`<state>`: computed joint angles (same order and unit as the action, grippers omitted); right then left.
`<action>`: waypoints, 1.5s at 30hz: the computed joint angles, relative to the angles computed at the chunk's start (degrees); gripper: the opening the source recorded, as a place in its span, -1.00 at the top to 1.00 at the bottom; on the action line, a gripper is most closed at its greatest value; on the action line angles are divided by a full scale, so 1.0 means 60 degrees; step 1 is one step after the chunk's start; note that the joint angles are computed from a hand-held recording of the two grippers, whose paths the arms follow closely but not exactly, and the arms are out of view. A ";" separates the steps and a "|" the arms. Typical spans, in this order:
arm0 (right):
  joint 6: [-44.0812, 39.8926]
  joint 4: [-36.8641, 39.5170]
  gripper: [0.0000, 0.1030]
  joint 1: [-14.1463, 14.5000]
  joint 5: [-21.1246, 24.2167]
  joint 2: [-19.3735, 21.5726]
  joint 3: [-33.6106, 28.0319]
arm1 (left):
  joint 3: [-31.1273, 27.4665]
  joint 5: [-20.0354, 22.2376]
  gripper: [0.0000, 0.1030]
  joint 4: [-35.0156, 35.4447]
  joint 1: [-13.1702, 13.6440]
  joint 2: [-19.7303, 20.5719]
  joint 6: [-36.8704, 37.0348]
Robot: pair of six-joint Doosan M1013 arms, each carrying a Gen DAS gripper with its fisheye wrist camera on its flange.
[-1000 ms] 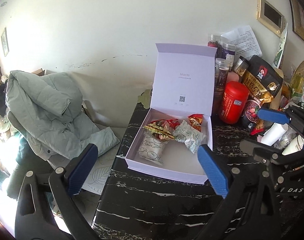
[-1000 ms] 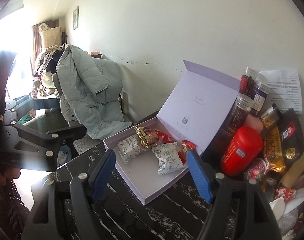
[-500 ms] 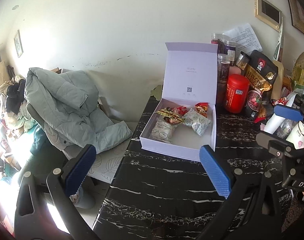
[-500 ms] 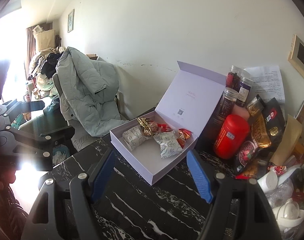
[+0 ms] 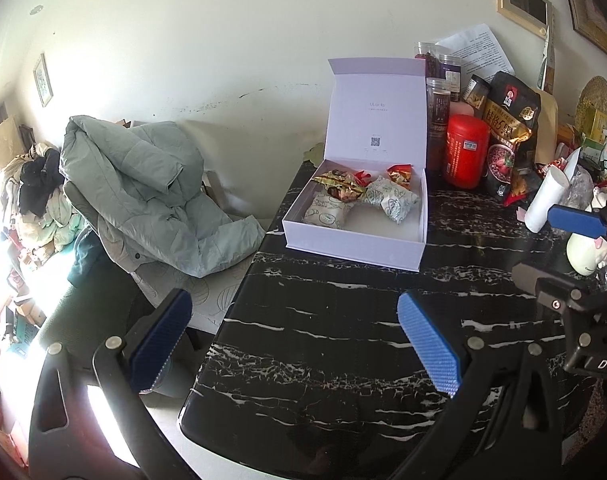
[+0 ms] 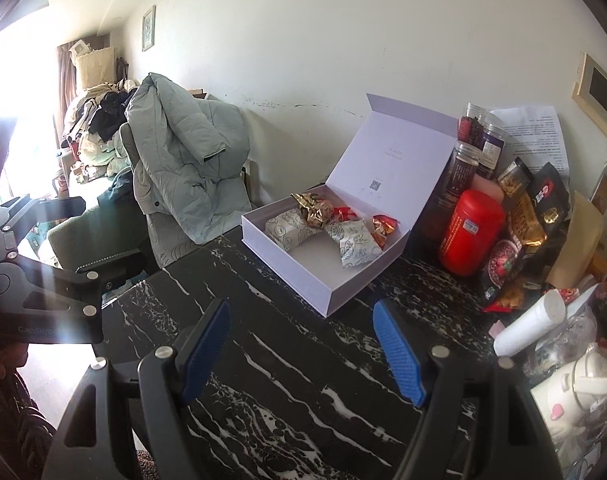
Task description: Organize objects
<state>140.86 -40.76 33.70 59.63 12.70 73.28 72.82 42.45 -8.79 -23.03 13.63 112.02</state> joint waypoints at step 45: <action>-0.0037 0.0532 -0.46 0.0222 -0.0143 0.0029 0.0434 | 0.0801 0.0181 -1.00 0.0273 0.0219 -0.0288 -0.0851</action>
<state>140.64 -37.56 35.03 58.77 12.88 75.89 77.63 43.54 -7.15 -21.72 11.90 106.92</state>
